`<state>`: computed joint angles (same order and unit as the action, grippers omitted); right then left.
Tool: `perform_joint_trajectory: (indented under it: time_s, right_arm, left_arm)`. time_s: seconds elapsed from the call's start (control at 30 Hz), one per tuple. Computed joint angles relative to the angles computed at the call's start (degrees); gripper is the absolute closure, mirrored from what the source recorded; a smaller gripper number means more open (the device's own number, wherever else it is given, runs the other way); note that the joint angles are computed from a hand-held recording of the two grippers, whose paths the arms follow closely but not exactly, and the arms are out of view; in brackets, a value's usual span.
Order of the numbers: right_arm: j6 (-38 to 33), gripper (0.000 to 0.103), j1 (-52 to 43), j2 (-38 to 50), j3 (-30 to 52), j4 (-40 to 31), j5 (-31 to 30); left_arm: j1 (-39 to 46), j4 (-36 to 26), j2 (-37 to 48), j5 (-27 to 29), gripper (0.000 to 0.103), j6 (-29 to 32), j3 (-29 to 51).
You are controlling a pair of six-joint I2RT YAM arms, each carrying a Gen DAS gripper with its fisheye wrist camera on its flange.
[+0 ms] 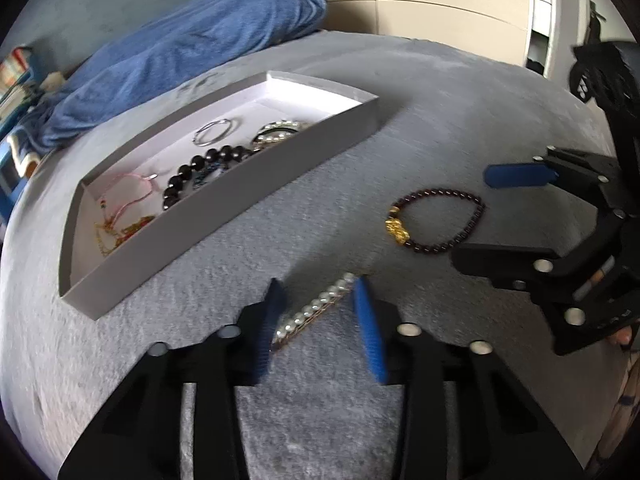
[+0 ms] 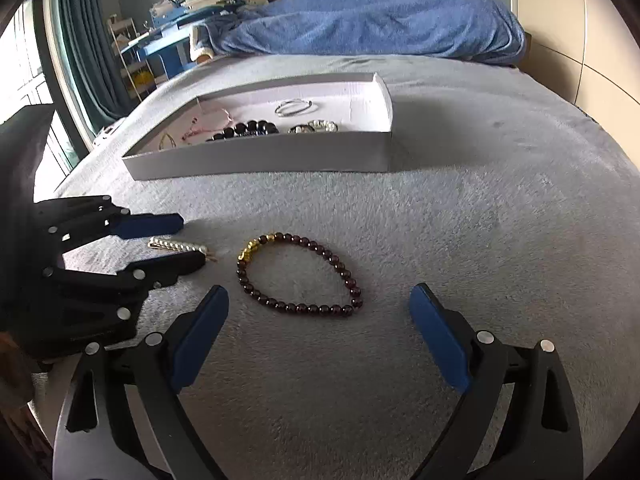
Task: Organize jewelry
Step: 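Close the left tool on the pearl hair pin while the right closes on the dark red bead bracelet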
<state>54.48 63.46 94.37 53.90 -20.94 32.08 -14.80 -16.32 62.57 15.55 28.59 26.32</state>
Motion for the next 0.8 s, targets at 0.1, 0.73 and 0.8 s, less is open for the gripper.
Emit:
perform_joint_trajectory:
  time_s: [0.1,0.73,0.8]
  right_arm:
    - [-0.9,0.012,-0.6,1.6,1.8,-1.5,-1.1]
    - [-8.0,0.044,-2.8,5.9,6.6,-2.0,-3.6]
    - [-8.9,0.058,-2.3,5.7,6.6,-1.4,-3.4]
  left_arm:
    - [-0.7,0.0,-2.1,-0.8,0.079,-0.4,-1.5]
    - [1.8,-1.1,-5.1,0.8,0.077,-2.8,-3.6]
    - [2.1,-1.4,-5.8,1.1,0.078,-3.1,-3.9]
